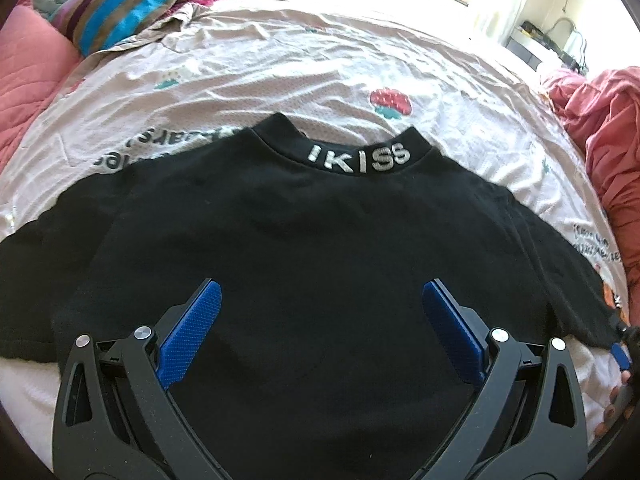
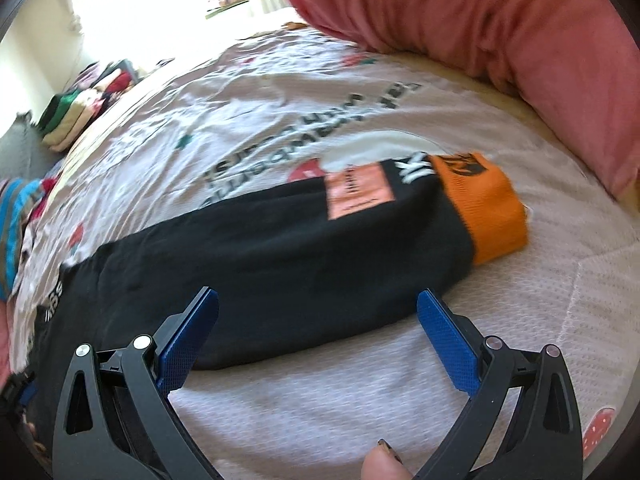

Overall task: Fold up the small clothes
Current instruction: 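Move the right tool to the orange sleeve cuff and grasp it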

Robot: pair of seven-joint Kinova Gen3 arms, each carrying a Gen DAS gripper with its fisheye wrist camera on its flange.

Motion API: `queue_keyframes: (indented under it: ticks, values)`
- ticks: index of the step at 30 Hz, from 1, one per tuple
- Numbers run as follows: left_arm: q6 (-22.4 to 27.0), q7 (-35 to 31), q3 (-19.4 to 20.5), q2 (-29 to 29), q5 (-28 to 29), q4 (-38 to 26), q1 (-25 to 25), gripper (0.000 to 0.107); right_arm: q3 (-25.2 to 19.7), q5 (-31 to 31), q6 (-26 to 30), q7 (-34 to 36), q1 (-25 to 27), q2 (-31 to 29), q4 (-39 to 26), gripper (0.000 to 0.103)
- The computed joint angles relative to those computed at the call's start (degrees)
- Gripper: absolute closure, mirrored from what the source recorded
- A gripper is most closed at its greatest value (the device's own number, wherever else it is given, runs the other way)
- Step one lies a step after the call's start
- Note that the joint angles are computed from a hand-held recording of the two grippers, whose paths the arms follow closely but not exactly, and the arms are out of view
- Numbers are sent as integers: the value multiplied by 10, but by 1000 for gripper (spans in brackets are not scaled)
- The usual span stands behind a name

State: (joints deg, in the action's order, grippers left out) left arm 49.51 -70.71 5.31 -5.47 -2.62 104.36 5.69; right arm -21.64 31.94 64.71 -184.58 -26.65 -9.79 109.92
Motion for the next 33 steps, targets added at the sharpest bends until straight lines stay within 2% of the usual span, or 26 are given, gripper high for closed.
queue_keyframes:
  ticks: [5, 9, 14, 15, 17, 18, 19, 20, 23, 29, 33]
  values:
    - [-4, 7, 6, 12, -17, 6, 6, 13, 22, -35, -41, -8, 28, -28, 33, 4]
    - [-9, 0, 0, 7, -6, 16, 4, 13, 19, -29, -67, -27, 60, -40, 53, 4]
    - [-20, -2, -4, -8, 5, 26, 1, 13, 19, -11, -127, -60, 107, -61, 85, 6]
    - [-22, -2, -4, -14, 6, 29, 0, 13, 11, 1, -137, -79, 119, -65, 93, 13]
    - [-27, -3, -4, -28, 7, 38, -3, 13, -5, 19, -139, -108, 138, -69, 101, 46]
    - [-28, -9, -7, -34, 13, 41, -4, 13, -6, 24, -149, -114, 142, -71, 107, 54]
    - [-27, -15, -9, -37, 19, 41, -5, 13, -10, 30, -160, -122, 149, -76, 115, 68]
    - [-24, -17, -10, -42, 21, 42, -8, 13, -10, 39, -181, -132, 150, -85, 126, 78]
    - [-20, -28, -16, -52, 36, 41, -13, 13, -43, 73, -200, -135, 166, -96, 131, 84]
    - [-8, -49, -31, -68, 72, 35, -24, 13, -74, 104, -230, -91, 170, -102, 100, 85]
    - [-6, -74, -50, -81, 112, 37, -26, 13, -90, 113, -237, -48, 159, -82, 61, 85]
